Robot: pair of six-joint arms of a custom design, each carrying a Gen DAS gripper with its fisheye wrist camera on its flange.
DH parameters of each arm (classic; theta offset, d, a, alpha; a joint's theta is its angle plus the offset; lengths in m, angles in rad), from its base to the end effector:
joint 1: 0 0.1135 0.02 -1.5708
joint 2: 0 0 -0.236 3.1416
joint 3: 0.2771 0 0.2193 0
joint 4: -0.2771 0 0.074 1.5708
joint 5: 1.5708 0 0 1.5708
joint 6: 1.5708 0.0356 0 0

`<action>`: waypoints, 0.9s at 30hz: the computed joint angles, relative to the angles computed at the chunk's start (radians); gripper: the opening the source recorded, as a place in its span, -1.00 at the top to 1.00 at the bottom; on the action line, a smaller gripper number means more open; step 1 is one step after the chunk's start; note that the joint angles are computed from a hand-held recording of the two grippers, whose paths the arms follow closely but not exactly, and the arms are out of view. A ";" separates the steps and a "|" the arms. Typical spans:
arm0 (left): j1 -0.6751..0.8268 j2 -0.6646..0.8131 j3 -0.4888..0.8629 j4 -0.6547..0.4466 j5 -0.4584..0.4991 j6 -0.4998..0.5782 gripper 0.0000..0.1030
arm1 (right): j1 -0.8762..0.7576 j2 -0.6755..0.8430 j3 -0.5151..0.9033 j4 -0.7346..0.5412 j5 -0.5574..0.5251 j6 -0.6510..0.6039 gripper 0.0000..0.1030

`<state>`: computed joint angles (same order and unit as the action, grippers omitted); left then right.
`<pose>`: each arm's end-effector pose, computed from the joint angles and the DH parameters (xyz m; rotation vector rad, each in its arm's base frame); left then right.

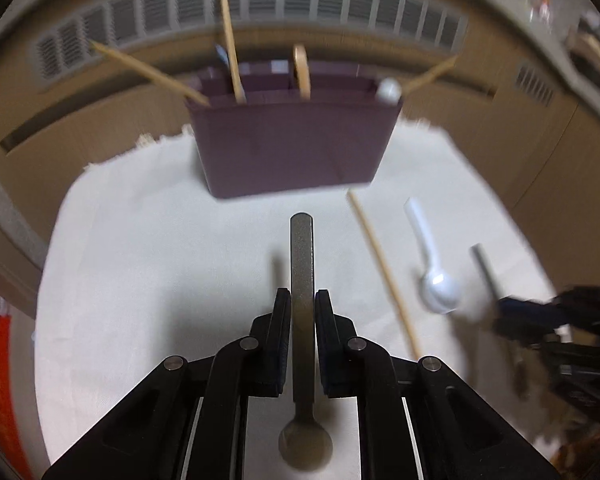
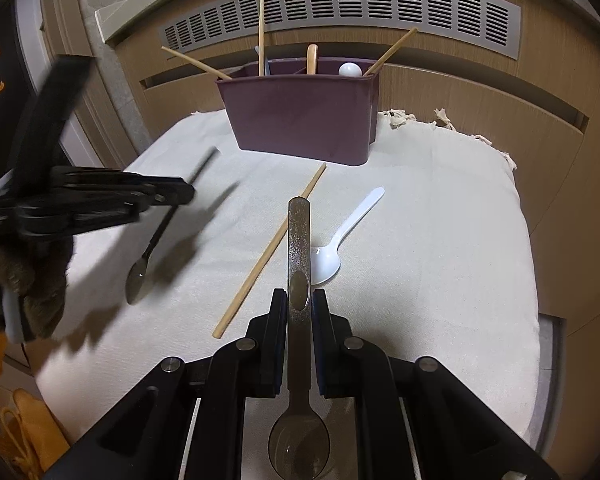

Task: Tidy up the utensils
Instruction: 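Carry both dark metal spoons over the purple caddy and open both tools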

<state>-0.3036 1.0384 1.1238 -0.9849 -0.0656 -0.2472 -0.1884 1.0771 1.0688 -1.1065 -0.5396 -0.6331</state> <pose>0.1661 -0.0496 0.3088 0.0415 2.4738 -0.1566 0.1661 -0.0131 0.2857 -0.7044 2.3916 0.4003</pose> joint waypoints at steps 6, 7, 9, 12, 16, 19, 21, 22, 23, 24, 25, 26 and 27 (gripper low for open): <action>0.009 -0.069 0.276 -0.096 0.004 0.011 0.79 | -0.071 0.032 0.225 -0.132 -0.150 -0.008 0.78; 0.004 -0.061 0.326 -0.101 0.000 0.018 0.80 | -0.073 0.044 0.281 -0.145 -0.171 0.004 0.78; -0.035 -0.038 0.444 -0.107 -0.043 0.026 0.80 | -0.066 0.076 0.424 -0.161 -0.210 0.051 0.78; -0.036 0.038 0.620 -0.077 -0.084 0.087 0.80 | -0.018 0.137 0.644 -0.122 -0.216 0.173 0.78; -0.002 0.168 0.837 -0.059 -0.106 0.162 0.83 | 0.105 0.279 0.961 -0.055 -0.117 0.343 0.78; 0.104 0.247 0.947 -0.133 0.041 0.182 0.83 | 0.164 0.375 1.111 -0.064 -0.038 0.387 0.78; 0.144 0.257 0.891 -0.164 0.112 0.206 0.79 | 0.164 0.383 1.093 -0.068 -0.038 0.378 0.78; 0.146 0.251 0.839 -0.161 0.122 0.218 0.79 | 0.159 0.363 1.035 -0.054 -0.039 0.362 0.78; 0.140 0.232 0.751 -0.149 0.123 0.227 0.78 | 0.154 0.337 0.963 -0.035 -0.034 0.348 0.78; 0.126 0.217 0.664 -0.131 0.115 0.223 0.77 | 0.137 0.318 0.917 -0.038 -0.043 0.330 0.78; 0.130 0.218 0.573 -0.117 0.129 0.216 0.73 | 0.121 0.306 0.858 -0.038 -0.053 0.310 0.78; 0.129 0.220 0.507 -0.102 0.140 0.206 0.70 | 0.102 0.298 0.802 -0.040 -0.063 0.294 0.78; 0.131 0.235 0.455 -0.097 0.158 0.201 0.61 | 0.089 0.292 0.759 -0.040 -0.069 0.281 0.78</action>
